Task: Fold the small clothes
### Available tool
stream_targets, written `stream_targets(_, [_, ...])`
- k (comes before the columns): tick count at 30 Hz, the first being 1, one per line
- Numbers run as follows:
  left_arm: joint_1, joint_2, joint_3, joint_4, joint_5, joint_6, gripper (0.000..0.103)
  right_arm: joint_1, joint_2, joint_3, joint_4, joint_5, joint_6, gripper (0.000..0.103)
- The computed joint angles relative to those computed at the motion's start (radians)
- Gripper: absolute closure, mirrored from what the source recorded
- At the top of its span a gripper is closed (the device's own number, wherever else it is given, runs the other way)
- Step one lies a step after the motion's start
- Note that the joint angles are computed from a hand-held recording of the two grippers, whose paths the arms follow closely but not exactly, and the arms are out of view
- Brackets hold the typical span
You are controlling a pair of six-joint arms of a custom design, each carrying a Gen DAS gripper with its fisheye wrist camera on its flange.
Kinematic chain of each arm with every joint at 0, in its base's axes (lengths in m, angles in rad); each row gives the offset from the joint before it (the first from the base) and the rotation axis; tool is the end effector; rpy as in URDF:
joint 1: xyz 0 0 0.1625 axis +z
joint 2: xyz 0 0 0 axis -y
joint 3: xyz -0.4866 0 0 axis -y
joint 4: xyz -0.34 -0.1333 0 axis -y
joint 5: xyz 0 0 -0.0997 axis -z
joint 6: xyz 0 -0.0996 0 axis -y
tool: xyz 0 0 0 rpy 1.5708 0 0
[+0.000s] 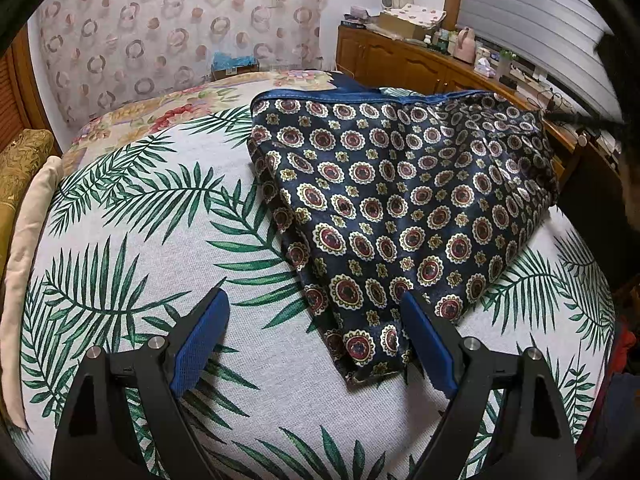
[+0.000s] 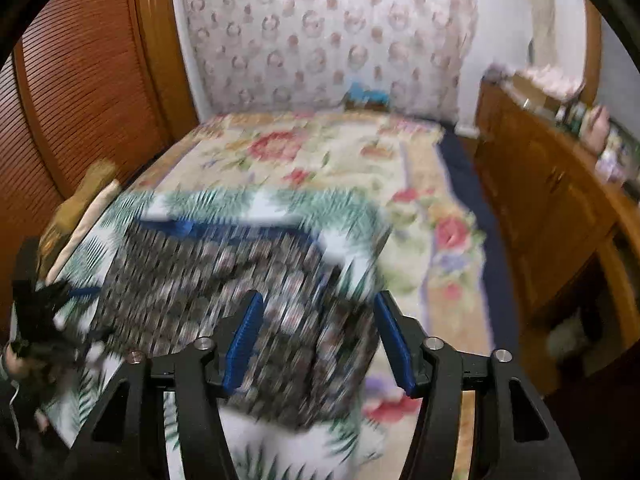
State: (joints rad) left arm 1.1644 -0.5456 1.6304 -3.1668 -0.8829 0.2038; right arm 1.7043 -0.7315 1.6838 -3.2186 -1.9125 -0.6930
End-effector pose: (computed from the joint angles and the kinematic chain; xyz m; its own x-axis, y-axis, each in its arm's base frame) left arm -0.0959 -0.7201 0.0960 -0.7454 0.1818 -0.6413 0.5061 0.7805 -0.3670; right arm 0.1917 -0.6764 0.2024 -0.6751 -0.4189 0.6073 -0.6934 0.6412 -0.3286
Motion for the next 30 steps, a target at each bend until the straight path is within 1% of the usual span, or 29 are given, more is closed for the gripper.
stream_targets(2, [0.002, -0.001, -0.001, 0.000, -0.006, -0.001, 0.015, -0.012, 0.008, 0.016, 0.014, -0.019, 0.001, 0.056])
stream_targets(4, [0.003, 0.000, -0.003, 0.001, -0.003, 0.001, 0.015, -0.019, 0.028, 0.011, 0.015, -0.037, -0.001, 0.067])
stream_targets(5, [0.003, 0.000, -0.004, 0.001, -0.001, 0.002, 0.015, -0.022, 0.034, 0.001, 0.025, -0.042, -0.001, 0.086])
stream_targets(6, [0.002, 0.000, -0.003, 0.001, 0.001, 0.001, 0.015, -0.022, 0.040, -0.012, 0.032, -0.047, -0.010, 0.099])
stream_targets(9, [0.002, -0.001, -0.002, 0.001, 0.003, 0.001, 0.015, -0.005, 0.039, -0.048, 0.033, -0.054, -0.075, 0.100])
stream_targets(11, [0.001, 0.000, -0.003, 0.002, 0.010, 0.001, 0.015, 0.012, 0.036, -0.064, -0.029, -0.045, -0.074, 0.101])
stream_targets(13, [0.001, 0.000, -0.003, 0.002, 0.014, 0.002, 0.015, 0.026, 0.059, -0.074, -0.143, -0.064, -0.101, 0.100])
stream_targets(14, [0.001, 0.000, -0.003, 0.001, 0.013, 0.002, 0.015, 0.029, 0.067, -0.082, -0.159, -0.071, -0.093, 0.100])
stream_targets(16, [0.003, -0.004, 0.000, -0.008, 0.002, -0.005, 0.015, 0.024, 0.056, -0.072, -0.135, -0.051, -0.051, 0.082])
stream_targets(18, [0.008, -0.011, 0.010, -0.047, -0.026, -0.008, 0.016, 0.015, 0.056, -0.053, -0.137, -0.047, -0.046, 0.040])
stream_targets(19, [0.011, -0.018, 0.019, -0.092, -0.050, -0.008, 0.018, 0.008, 0.056, -0.041, -0.138, -0.040, -0.044, 0.034])
stream_targets(20, [0.014, -0.022, 0.023, -0.120, -0.068, -0.007, 0.020, 0.000, 0.058, -0.039, -0.125, -0.033, -0.036, 0.032])
stream_targets(22, [0.024, -0.031, 0.021, -0.158, -0.106, -0.016, 0.026, -0.013, 0.068, -0.065, -0.070, -0.034, -0.016, 0.032])
stream_targets(23, [0.028, -0.032, 0.016, -0.167, -0.117, -0.023, 0.030, -0.020, 0.072, -0.070, -0.055, -0.043, -0.002, 0.032])
stream_targets(25, [0.039, -0.031, -0.006, -0.172, -0.132, -0.051, 0.034, -0.033, 0.067, -0.092, 0.017, -0.048, 0.035, 0.032])
stream_targets(27, [0.049, -0.025, -0.037, -0.150, -0.145, -0.071, 0.035, -0.049, 0.066, -0.101, 0.063, -0.018, 0.067, 0.032])
stream_targets(28, [0.049, -0.020, -0.048, -0.135, -0.142, -0.079, 0.037, -0.054, 0.066, -0.110, 0.083, -0.004, 0.074, 0.032])
stream_targets(30, [0.055, -0.006, -0.095, -0.068, -0.131, -0.114, 0.039, -0.062, 0.067, -0.122, 0.108, 0.021, 0.071, 0.032])
